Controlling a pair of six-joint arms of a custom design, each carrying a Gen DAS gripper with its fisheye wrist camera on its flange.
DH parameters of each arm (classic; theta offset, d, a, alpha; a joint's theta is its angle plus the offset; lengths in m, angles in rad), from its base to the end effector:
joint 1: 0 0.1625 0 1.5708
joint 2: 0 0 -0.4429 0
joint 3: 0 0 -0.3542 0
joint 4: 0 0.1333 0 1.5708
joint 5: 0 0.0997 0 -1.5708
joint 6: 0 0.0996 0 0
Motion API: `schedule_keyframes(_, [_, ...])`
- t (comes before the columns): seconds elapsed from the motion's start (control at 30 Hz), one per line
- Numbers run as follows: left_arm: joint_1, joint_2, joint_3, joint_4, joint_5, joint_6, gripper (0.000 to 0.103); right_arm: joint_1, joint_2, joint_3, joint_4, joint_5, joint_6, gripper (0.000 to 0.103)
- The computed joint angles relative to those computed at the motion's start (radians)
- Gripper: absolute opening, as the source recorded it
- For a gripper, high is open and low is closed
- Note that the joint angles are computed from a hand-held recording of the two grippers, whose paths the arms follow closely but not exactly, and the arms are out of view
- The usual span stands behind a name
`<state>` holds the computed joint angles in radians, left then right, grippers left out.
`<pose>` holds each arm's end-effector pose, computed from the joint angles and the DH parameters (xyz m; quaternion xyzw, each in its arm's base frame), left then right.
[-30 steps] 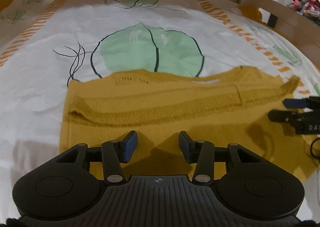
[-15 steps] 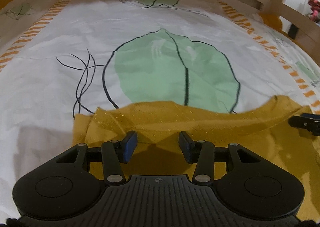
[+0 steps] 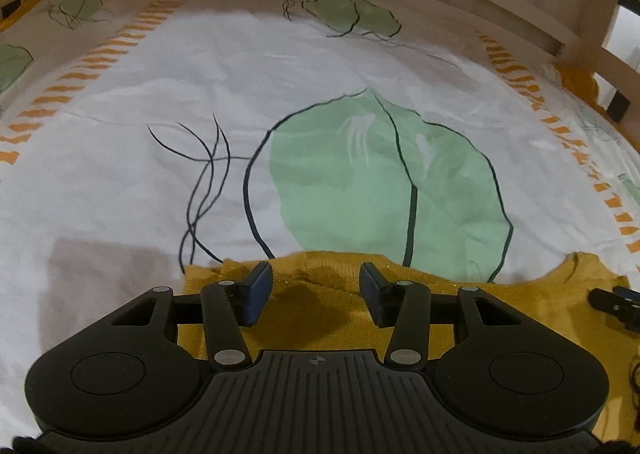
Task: Fold small clothes
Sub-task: 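Fold the hem up over the body with both tools, then open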
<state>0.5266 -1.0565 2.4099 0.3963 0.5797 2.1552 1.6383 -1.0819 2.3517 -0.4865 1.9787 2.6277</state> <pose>-0.0523 -0.2810 0.1663 0.0678 0.8746 -0.3610 0.3165 0.1143 -0.3004 0.0801 0.1848 -0.8887 0.3250 0.2656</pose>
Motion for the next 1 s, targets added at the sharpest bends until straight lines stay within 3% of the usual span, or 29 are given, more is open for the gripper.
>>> schedule_keyframes(0.23, [-0.060, 0.044, 0.020, 0.075, 0.003, -0.124, 0.047, -0.025, 0.004, 0.053, -0.113, -0.035, -0.060, 0.083])
schedule_keyframes(0.47, [-0.095, 0.107, 0.034, 0.096, 0.012, -0.172, 0.057, -0.060, 0.009, 0.108, -0.225, -0.087, -0.116, 0.085])
schedule_keyframes(0.7, [-0.028, 0.142, 0.050, 0.016, 0.001, -0.142, 0.061, -0.102, 0.006, 0.147, -0.292, -0.152, -0.145, 0.086])
schedule_keyframes(1.0, [-0.020, 0.112, 0.108, -0.157, -0.065, -0.059, 0.065, -0.163, -0.004, 0.176, -0.318, -0.247, -0.165, 0.092])
